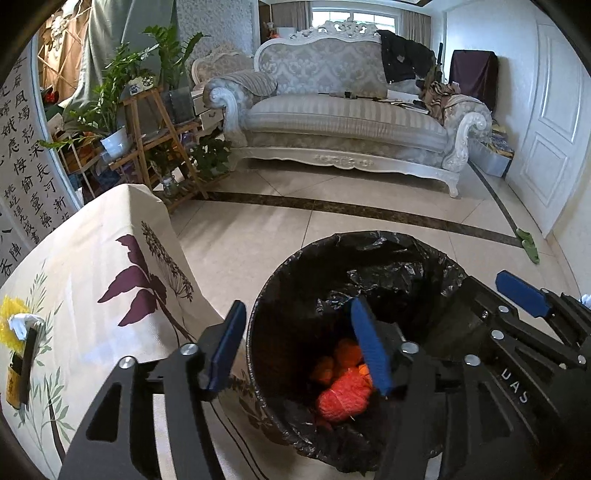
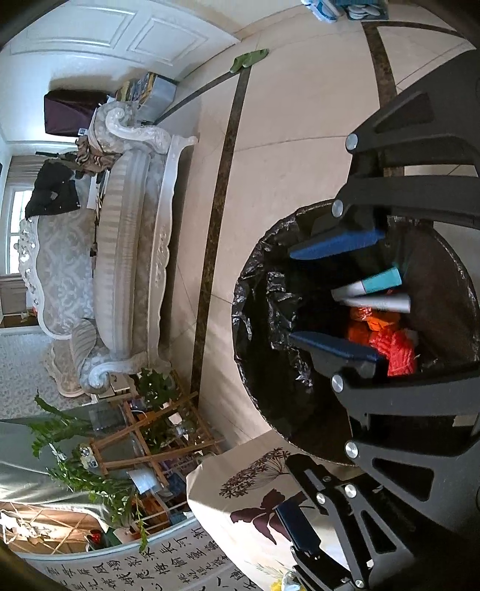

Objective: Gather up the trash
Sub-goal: 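Carry red bottle and white-green tube to the bin and open both tools, then move both open tools back toward the yellow mesh and amber bottle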

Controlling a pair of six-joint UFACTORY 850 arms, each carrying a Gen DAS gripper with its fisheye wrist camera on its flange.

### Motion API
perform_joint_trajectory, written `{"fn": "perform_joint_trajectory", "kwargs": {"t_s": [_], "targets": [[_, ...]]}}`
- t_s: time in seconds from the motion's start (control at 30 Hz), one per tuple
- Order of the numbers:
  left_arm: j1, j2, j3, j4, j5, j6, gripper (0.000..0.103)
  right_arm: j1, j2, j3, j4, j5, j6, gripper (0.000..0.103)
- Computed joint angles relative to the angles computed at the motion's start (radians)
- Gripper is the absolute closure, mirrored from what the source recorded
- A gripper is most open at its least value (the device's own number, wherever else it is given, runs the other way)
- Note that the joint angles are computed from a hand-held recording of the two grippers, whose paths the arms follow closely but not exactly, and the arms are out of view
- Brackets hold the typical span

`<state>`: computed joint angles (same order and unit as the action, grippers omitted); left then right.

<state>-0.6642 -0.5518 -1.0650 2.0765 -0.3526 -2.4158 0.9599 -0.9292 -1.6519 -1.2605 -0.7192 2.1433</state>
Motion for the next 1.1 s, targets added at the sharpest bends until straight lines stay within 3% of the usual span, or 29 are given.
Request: {"fn": "perform_joint_trajectory", "kwargs": {"t_s": [0.07, 0.23, 0.57, 0.8, 1.1], "targets": [[0.002, 0.010, 0.011, 0.013, -0.004, -0.017, 0.033, 0.002, 0.002, 0.002, -0.001, -0.008, 0.003, 0.055], [0.013, 0.040, 0.044, 0.021, -0.020, -0.043, 0.029, 0.012, 0.002, -0.006, 0.002, -0.017, 0.000, 0.048], [0.054, 0.138, 0.173, 0.018, -0.093, -0.068, 0.028, 0.038, -0.029, -0.080, 0.006, 0.002, -0.036, 0.047], [0.112, 0.216, 0.277, -0.001, -0.129, -0.075, 0.028, 0.068, -0.113, -0.243, 0.051, 0.034, -0.160, 0.047], [0.213, 0.316, 0.406, -0.010, -0.174, -0.098, 0.028, 0.109, -0.312, -0.621, 0.231, 0.041, -0.487, 0.047]]}}
